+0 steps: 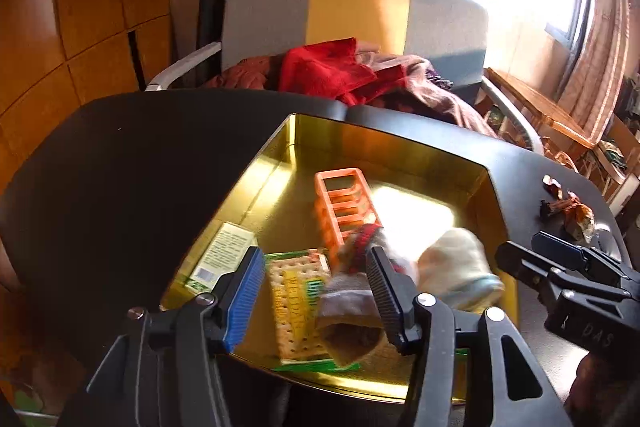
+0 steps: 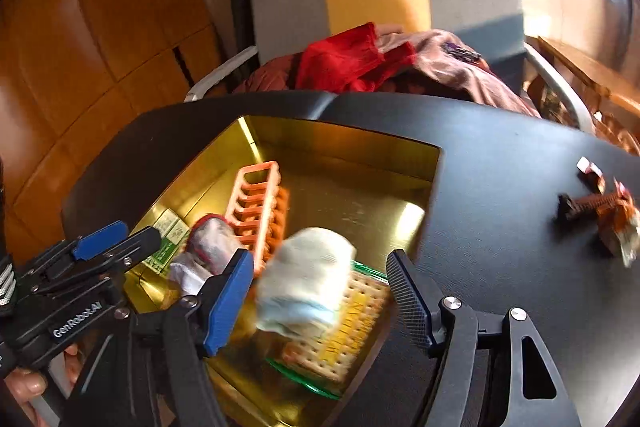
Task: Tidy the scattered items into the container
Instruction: 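Move the right tool to the orange snack bag while the left tool approaches the brown brick strip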
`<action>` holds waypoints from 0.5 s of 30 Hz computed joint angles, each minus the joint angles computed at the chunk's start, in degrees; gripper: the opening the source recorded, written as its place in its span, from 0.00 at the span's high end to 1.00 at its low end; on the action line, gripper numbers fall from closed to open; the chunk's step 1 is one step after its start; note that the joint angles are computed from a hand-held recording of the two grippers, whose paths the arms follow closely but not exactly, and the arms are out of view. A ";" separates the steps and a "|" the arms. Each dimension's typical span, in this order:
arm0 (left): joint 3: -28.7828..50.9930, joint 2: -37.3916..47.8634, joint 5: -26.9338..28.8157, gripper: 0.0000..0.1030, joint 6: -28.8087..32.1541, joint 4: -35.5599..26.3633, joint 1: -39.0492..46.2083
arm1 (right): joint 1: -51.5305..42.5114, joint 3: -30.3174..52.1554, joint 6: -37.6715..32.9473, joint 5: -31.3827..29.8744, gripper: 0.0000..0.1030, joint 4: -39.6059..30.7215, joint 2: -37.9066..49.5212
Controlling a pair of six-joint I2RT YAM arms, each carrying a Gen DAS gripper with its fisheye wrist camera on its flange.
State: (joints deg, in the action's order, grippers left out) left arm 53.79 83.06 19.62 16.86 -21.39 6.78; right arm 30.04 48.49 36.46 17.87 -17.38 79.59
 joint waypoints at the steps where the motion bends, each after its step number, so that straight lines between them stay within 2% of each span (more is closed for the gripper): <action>1: -0.30 -0.78 -0.04 0.47 0.05 -0.40 -0.95 | -0.71 -2.05 0.76 0.55 0.31 -0.26 -2.56; 7: -2.19 -5.22 -1.51 0.46 -1.04 -3.03 -11.41 | -11.47 -14.47 1.68 -0.40 0.30 -6.00 -21.64; 12: -2.56 -5.85 -5.11 0.45 -3.63 -4.10 -23.49 | -31.23 -18.94 -9.50 -8.09 0.30 -11.04 -32.83; 15: -0.83 -3.71 -7.47 0.45 -5.93 -3.95 -29.71 | -46.57 -17.54 -18.55 -15.83 0.30 -10.02 -32.17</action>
State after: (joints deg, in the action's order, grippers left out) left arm 52.96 79.35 12.15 10.93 -25.33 -22.94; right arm -16.53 30.96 17.91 2.04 -27.40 47.42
